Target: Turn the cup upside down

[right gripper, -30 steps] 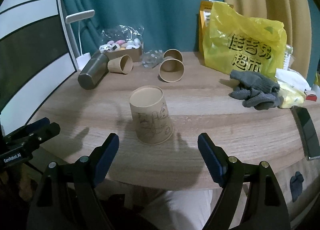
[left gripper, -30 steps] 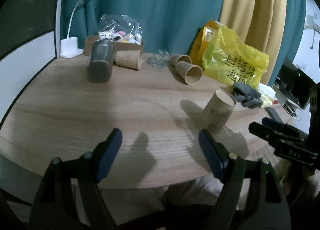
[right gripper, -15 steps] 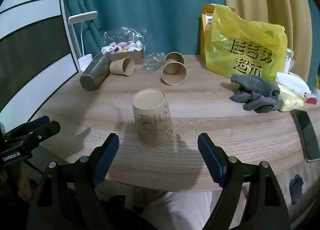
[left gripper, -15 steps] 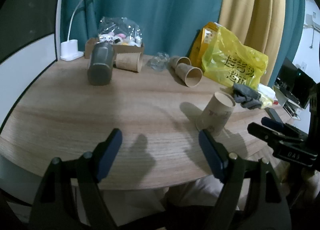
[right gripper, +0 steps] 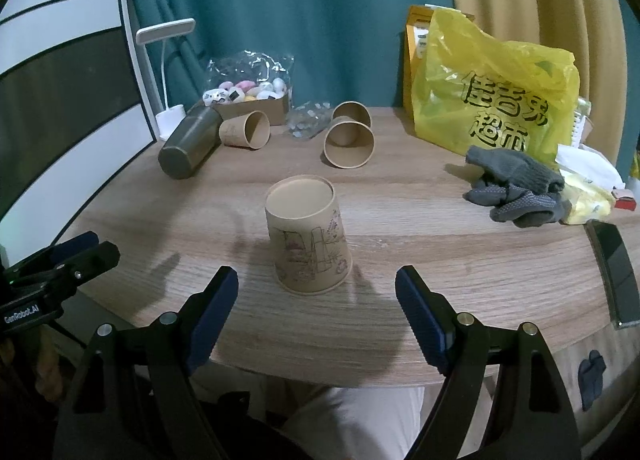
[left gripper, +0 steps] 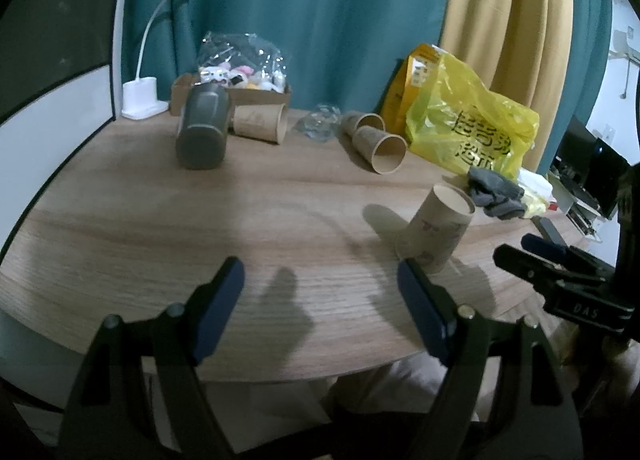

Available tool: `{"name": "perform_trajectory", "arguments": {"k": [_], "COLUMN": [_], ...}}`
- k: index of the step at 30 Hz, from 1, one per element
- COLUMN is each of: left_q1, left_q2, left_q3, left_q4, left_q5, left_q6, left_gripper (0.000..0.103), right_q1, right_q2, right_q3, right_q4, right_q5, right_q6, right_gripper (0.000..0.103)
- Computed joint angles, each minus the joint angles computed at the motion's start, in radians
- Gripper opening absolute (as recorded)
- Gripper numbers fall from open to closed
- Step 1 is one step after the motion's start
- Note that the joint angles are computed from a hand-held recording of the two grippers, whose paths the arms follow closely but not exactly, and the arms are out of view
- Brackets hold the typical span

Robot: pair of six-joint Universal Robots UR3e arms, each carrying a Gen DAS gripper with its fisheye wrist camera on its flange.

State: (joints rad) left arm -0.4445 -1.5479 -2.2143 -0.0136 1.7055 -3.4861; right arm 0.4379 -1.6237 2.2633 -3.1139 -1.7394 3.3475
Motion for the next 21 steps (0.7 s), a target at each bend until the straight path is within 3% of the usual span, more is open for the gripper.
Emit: {"name": "perform_trajectory", "arguments": {"k": [21], "left_q1": [-0.032], "left_q2": [-0.021], "left_q3": [0.019], "left_q4": [-0.003], "left_q5": [0.054], "left_q6": [0.010], "left_gripper": [0.080], "right_q1": [-0.001], "right_q2": [0.006], "right_q3": [-0.006], "right_q4": [-0.003], "right_q5": [-0.001], "right_q6": [0.000], "right_gripper": [0.084]}}
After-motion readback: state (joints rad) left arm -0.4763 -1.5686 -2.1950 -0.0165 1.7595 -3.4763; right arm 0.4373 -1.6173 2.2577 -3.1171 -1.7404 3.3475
